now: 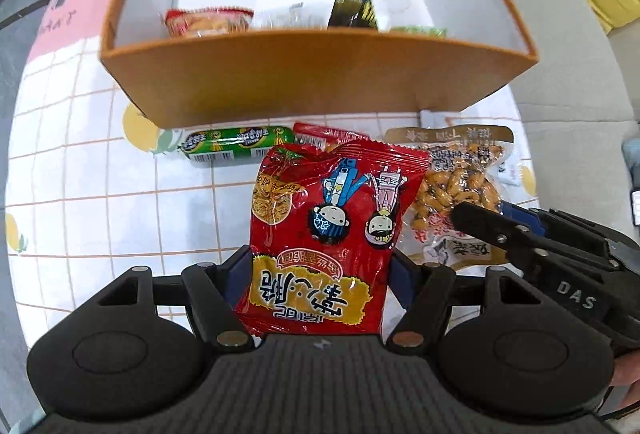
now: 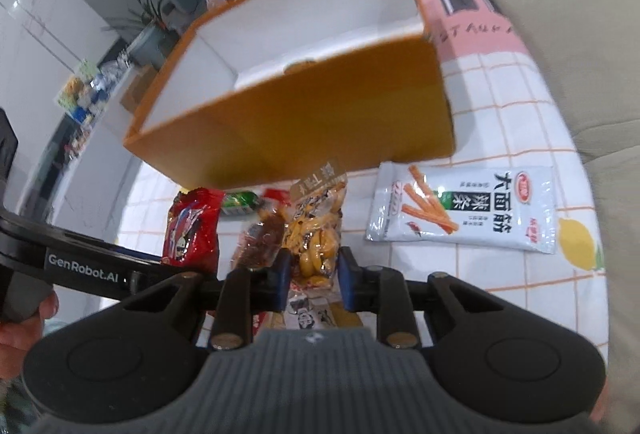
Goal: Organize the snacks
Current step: 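Lift both snacks and carry them over the orange box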
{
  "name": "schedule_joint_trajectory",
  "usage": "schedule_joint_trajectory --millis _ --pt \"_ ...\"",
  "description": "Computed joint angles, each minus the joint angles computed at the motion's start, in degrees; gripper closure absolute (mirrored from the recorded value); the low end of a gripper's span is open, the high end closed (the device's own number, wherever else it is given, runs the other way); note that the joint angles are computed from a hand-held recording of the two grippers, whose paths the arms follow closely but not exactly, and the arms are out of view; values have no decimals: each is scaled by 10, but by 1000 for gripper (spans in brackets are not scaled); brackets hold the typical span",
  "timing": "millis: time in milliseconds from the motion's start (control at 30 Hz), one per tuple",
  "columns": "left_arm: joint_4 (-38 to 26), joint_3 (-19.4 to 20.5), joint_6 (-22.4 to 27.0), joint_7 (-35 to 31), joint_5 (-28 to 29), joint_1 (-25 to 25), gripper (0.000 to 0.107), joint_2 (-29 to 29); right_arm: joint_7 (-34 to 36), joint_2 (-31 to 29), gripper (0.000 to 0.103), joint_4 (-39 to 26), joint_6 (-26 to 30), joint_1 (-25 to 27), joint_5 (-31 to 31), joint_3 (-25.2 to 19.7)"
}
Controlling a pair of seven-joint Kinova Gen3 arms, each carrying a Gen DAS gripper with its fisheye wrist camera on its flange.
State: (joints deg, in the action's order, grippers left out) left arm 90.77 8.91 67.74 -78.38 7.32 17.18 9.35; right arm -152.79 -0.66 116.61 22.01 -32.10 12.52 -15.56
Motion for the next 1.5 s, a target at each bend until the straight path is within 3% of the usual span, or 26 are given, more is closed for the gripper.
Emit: schedule_joint_trajectory --millis 167,433,633,933,1267,1500 --pt "-12 -4 6 -7 -1 -9 29 -27 -58 -40 83 -6 23 8 54 -21" --pt "-81 -11 10 -12 -9 -26 29 -24 14 -54 83 -67 21 45 29 -18" --pt "-174 -18 18 -1 -39 -26 29 32 76 18 83 -174 42 45 39 5" --pt "-265 -31 19 3 -58 -20 29 142 161 144 84 -307 116 13 -19 65" --pt "-320 -47 31 11 -94 5 28 215 231 240 85 -385 135 46 -141 75" --pt "-351 -63 52 27 -139 34 28 252 226 286 86 -436 184 39 -152 93"
